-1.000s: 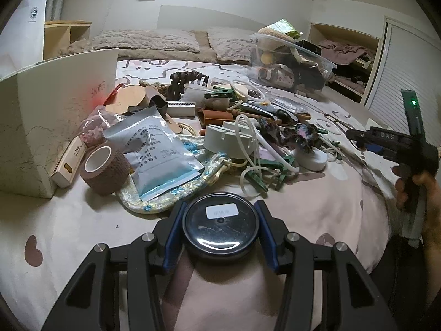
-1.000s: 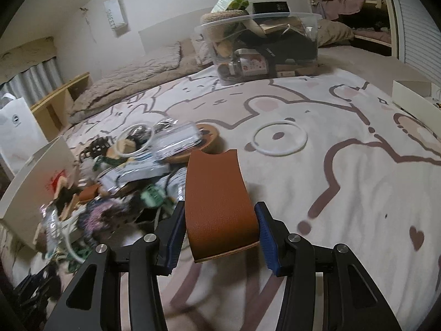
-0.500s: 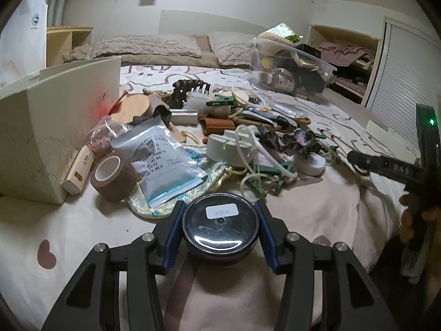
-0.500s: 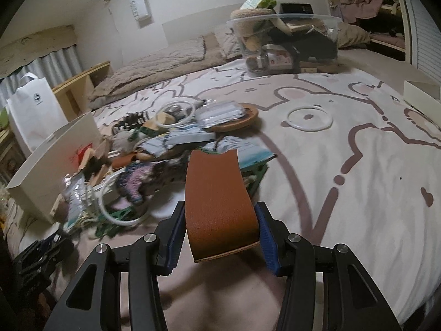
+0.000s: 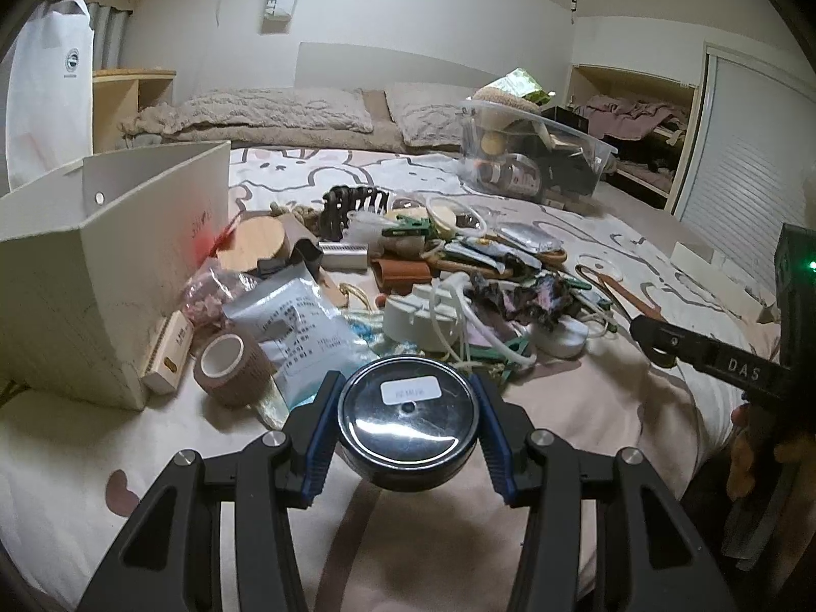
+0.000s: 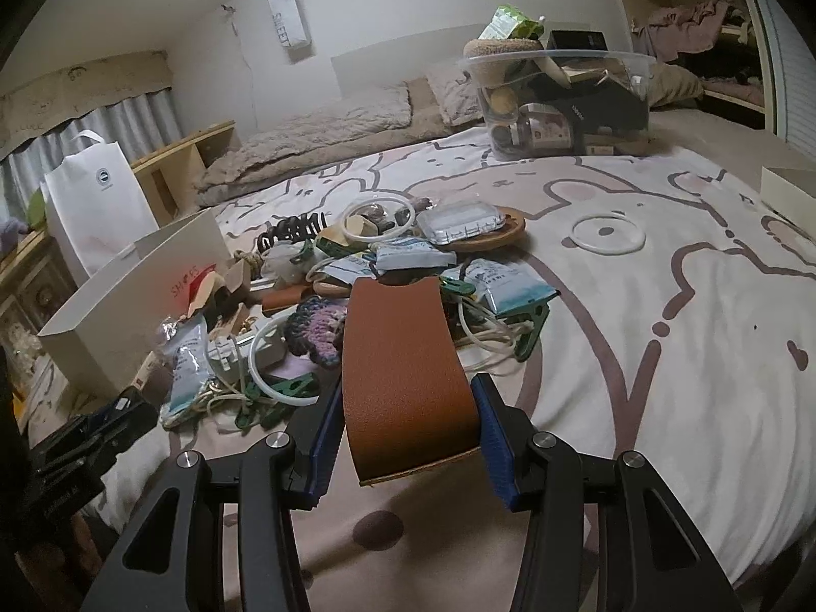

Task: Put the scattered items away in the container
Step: 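Lift the black tin with the left tool while the right tool lifts the strap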

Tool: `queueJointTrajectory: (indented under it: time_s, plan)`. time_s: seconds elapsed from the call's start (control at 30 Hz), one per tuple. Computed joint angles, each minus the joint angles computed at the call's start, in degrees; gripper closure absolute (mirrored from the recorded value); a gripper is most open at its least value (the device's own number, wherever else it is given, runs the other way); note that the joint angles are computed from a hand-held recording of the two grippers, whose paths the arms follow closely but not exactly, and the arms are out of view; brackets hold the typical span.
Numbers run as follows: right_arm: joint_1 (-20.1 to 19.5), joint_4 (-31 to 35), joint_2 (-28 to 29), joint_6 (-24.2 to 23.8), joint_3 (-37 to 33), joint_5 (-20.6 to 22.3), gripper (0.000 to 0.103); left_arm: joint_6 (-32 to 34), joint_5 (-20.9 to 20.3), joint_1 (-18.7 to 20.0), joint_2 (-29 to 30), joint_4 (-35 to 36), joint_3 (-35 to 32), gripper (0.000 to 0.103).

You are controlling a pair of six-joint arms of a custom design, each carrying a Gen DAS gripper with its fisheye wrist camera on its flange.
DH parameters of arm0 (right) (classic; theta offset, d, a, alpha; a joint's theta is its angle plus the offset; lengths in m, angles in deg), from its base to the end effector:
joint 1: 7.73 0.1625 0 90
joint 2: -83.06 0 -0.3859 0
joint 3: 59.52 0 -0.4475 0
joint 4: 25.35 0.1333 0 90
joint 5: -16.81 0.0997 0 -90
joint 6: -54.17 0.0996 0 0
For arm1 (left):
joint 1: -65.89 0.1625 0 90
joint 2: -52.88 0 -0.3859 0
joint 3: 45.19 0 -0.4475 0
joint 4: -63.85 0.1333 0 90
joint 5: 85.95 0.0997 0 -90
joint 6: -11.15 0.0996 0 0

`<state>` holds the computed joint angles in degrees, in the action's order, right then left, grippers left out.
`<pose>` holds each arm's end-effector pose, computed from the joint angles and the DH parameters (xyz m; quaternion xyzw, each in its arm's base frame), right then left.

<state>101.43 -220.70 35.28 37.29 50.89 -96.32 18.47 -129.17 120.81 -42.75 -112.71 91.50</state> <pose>0.2860 -0.5363 0.0512 0.2128 -0.8902 0.3605 0.1796 -0.0718 -0.4605 0.2759 0.1630 0.8447 -0.4324 0.2703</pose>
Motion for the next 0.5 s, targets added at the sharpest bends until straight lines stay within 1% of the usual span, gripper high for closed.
queueJointTrajectory:
  time_s: [0.2,0.5]
  plan:
    - [1.10,-1.41,-0.38,-0.14,-0.63,0.93,0.053,1.92,0.75,-0.91,-0.20,-2.25,-1.50,0.053]
    - [3.13,-2.74,0.18,-1.18,-3.59,3.21,0.053,8.65,2.57,-2.41,1.14,-7.96,-5.92,0.053]
